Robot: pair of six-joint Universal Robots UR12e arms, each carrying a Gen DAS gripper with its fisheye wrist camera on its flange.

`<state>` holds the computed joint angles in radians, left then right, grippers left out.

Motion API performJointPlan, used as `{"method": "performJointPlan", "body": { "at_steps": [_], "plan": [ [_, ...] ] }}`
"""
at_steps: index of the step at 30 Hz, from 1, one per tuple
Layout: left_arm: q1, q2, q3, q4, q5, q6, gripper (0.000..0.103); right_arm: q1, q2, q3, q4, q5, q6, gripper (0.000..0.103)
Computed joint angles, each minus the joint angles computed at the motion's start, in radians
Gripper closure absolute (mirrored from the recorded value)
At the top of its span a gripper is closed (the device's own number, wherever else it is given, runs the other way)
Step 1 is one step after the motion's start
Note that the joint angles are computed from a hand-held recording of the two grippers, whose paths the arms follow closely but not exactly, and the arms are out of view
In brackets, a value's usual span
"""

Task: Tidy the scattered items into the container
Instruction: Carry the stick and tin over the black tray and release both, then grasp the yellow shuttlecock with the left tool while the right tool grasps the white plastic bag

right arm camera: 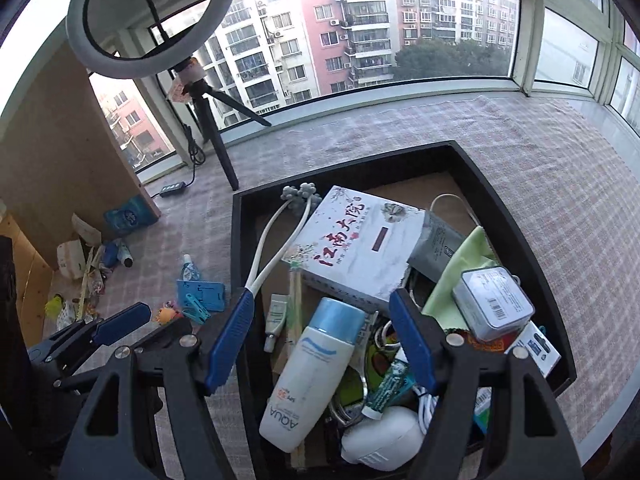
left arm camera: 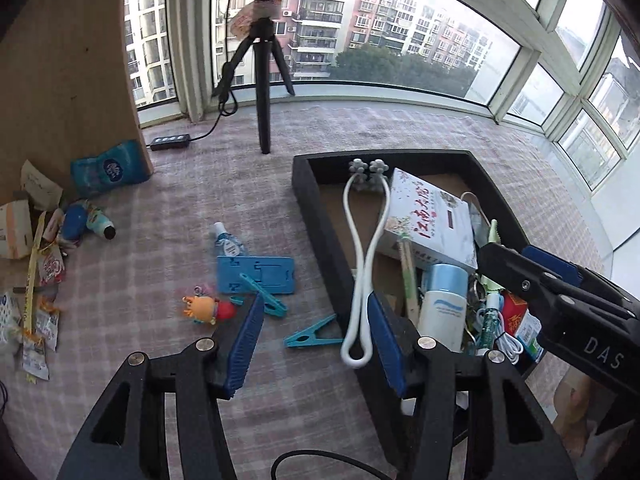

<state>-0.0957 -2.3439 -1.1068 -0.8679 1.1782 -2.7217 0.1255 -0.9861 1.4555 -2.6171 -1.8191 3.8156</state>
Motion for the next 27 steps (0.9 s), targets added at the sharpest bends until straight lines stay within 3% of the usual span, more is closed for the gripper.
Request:
{"method": "performJointPlan", "body": {
  "at_steps": [10, 16, 19, 22, 27],
  "plan": [
    [0.094, -0.039, 0.043, 0.009, 0.101, -0.096, 0.051, 0.057, 0.106, -0.162, 0.066, 0.094, -0.124, 0.034],
    [0.154, -0.074, 0.083, 0.025, 0.18, -0.113, 0.052, 0.085, 0.174, -0.267, 0.12, 0.147, -0.186, 0.034],
    [0.185, -0.101, 0.118, 0.031, 0.228, -0.133, 0.052, 0.091, 0.196, -0.299, 0.153, 0.163, -0.175, 0.034],
    [0.223, -0.136, 0.179, -0.02, 0.22, -0.205, 0.052, 0.094, 0.212, -0.32, 0.186, 0.165, -0.149, 0.034],
    [0.265, -0.178, 0.244, -0.033, 0.235, -0.281, 0.052, 0.104, 0.241, -0.374, 0.239, 0.148, -0.138, 0.034]
  ]
}}
